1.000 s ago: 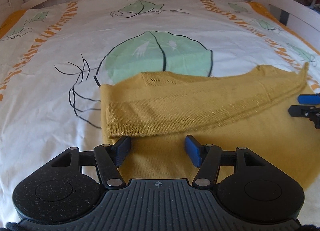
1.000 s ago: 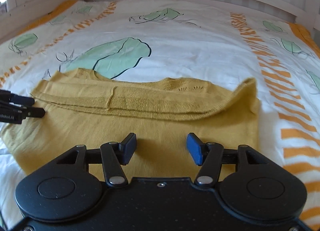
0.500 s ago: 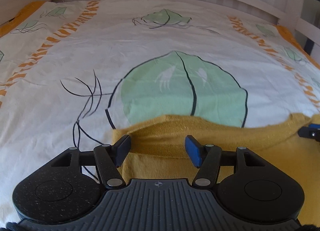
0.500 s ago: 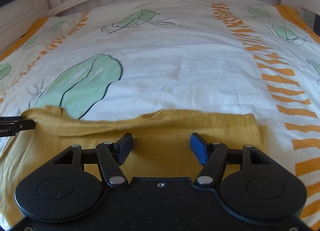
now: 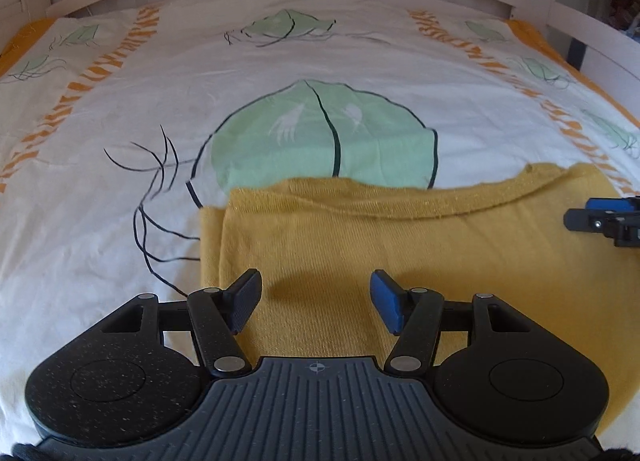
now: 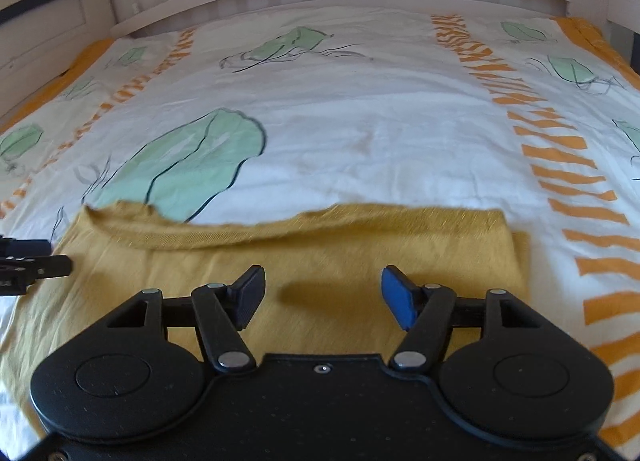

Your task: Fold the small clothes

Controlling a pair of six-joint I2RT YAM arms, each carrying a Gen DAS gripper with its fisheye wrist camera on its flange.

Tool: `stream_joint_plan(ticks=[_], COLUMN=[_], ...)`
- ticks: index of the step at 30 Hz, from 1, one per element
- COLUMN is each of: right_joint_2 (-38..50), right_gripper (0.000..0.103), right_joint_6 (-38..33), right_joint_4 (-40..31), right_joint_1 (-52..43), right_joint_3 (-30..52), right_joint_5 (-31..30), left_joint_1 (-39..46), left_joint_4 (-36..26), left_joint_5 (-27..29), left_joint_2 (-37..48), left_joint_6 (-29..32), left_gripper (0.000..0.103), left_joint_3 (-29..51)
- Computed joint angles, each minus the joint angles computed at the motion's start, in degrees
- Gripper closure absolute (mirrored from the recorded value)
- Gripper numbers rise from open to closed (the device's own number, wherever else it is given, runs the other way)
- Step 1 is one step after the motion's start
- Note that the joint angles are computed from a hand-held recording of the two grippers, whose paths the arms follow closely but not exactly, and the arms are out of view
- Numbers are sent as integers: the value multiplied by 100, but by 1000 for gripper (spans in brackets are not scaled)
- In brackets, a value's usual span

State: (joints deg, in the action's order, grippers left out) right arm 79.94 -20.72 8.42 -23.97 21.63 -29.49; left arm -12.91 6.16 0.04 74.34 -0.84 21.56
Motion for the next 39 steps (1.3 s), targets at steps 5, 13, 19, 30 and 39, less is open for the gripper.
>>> stream_joint_plan(ticks=[5, 13, 19, 30, 39], right_joint_2=[60, 1047, 1496, 1957, 2164], right_gripper=[27, 16, 4, 0, 0], right_joint_6=[-89, 827, 1478, 1545, 1567], right_joint_4=[303, 728, 1557, 3119, 3576], right_joint_1=[478, 1058, 1221, 1320, 1611], right_joint_3=[-104, 550, 472, -56, -147], right_joint_5=[462, 1072, 1283, 1414, 1894], left_joint_1=[-84, 67, 35, -286, -351], left_joint_4=[285, 264, 562, 1302, 1753], left_joint_5=[-209, -200, -291, -810, -940], left_joint_2=[900, 1952, 2180, 2311, 2412], left_joint_6=[-158, -687, -892, -1008, -1010], left_gripper=[43, 32, 19, 9, 7], left_joint_3=[490, 1371, 1363, 1064, 898])
